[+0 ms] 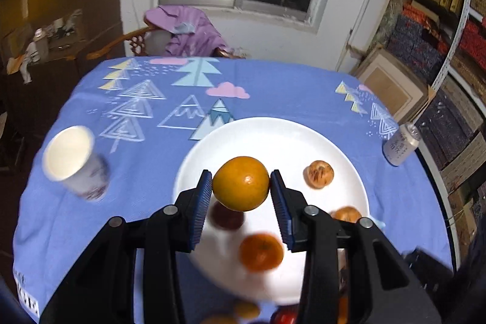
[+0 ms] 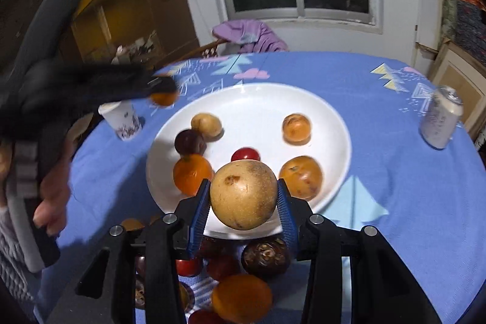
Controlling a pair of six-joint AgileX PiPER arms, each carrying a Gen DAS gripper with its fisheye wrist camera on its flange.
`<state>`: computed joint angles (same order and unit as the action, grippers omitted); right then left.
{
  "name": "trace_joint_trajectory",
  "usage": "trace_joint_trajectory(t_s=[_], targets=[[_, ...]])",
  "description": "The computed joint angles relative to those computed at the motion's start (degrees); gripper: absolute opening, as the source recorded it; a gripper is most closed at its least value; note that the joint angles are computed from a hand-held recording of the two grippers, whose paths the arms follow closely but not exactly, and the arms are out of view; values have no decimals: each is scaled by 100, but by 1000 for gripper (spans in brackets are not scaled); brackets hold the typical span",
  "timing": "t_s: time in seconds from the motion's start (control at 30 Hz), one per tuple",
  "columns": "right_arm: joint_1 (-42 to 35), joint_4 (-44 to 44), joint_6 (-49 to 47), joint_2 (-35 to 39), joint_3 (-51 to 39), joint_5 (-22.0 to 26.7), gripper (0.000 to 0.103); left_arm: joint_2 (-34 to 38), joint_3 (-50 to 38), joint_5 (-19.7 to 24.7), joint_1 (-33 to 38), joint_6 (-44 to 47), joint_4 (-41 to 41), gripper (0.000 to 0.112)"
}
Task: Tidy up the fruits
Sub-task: 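Carry both fruits over the white plate and open both tools to release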
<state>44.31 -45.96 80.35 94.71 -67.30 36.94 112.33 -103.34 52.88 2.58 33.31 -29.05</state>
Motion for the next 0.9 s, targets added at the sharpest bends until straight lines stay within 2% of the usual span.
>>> trace_joint_trajectory(t_s=[0.1, 0.23, 0.3, 0.37, 0.43, 0.5, 0.53, 0.57, 0.67, 0.8, 0.87, 0.9], targets=[[-209, 296, -385, 297, -158, -180, 44, 811, -979, 219, -433, -704, 528, 39], [-474, 511, -547, 445, -196, -415, 44, 1955, -2501, 998, -684, -1331, 793, 39], [-457, 429, -477, 513, -207, -442, 44, 2122, -2603, 1002, -786, -1386, 901, 39], [-437, 480, -614, 600, -283, -363, 45, 2126, -2488, 818, -900, -1440, 1116, 39], [-423, 472, -613, 612, -266, -383, 46, 1958, -2195, 590, -904, -1375, 1063, 57], [-349, 173, -331, 543, -199, -344, 48, 1600, -1744, 325, -819, -1340, 935, 63], [-284, 19, -198, 489, -184, -267, 54, 1433, -1569, 272, -765, -1266, 841, 64], [-221, -131, -36, 407, -126, -213, 56, 1226, -1378, 253, -677, -1123, 709, 64], [-42, -417, 371, 87, 80, -139, 57, 528, -660, 82, -418, -766, 470, 64], [365, -882, 1166, -494, 524, 141, 57, -576, 702, -382, 167, -61, 111, 74], [702, -1250, 1847, -844, 915, 399, 60, -1108, 1480, -603, 566, 483, -133, 75], [922, -1448, 2242, -1015, 1144, 598, 65, -1347, 1875, -627, 835, 823, -333, 75]])
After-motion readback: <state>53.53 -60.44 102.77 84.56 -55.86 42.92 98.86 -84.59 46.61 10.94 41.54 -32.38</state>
